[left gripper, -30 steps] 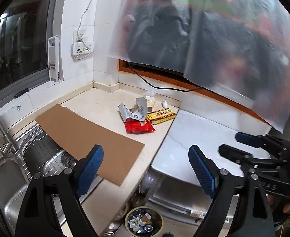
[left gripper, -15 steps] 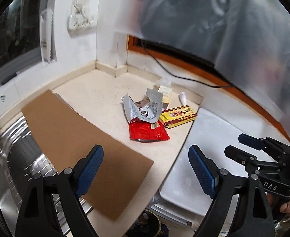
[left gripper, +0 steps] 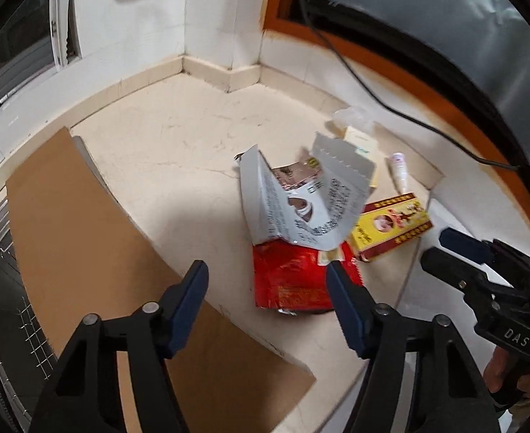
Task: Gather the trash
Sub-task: 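Grasp the red packet with the left gripper while the right grasps the white snack bag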
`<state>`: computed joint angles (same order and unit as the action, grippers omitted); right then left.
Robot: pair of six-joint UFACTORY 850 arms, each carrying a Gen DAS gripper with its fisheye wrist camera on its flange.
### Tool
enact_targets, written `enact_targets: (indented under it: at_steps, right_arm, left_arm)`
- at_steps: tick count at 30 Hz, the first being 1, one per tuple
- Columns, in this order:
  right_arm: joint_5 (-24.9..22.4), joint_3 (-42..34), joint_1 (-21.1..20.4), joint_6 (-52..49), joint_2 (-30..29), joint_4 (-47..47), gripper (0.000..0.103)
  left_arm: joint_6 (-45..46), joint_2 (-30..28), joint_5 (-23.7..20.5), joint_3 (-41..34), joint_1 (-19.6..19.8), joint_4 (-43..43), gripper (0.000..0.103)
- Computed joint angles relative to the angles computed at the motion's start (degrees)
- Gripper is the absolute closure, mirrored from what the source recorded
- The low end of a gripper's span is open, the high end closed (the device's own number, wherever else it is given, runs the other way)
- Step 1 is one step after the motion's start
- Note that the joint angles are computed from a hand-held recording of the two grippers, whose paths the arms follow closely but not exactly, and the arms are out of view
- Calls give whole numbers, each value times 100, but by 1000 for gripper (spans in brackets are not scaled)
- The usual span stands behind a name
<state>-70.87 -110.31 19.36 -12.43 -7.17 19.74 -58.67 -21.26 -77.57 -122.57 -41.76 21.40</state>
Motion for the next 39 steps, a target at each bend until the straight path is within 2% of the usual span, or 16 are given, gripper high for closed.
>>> enact_targets:
  at_steps: [9,12,14,16,24,31,39]
  right_arm:
    - [239,-347,394,48,-668,84,71]
    - [224,-460,493,155,-857,-10,82]
    - [245,-472,534,156,-913,-57,94]
    - [317,-430,531,102,-893,-30,99]
    - [980,-299,355,-233,-525,295,100]
    - [1831,57,216,120,-9,-691,100]
    - [2004,667,-53,306,441,-967,100]
  left_arm:
    - [-242,105,10,270,50,21,39]
    - [-251,141,23,342,41,-35,39]
    - [-273,174,31,401,38,-76,39]
    - [-287,190,48,426,36,-102,39]
    - [-319,189,154,319,-11,-115,39]
    - [-30,-153,173,-89,105,-454,39]
    - [386,-789,62,-656,305,-1174,38]
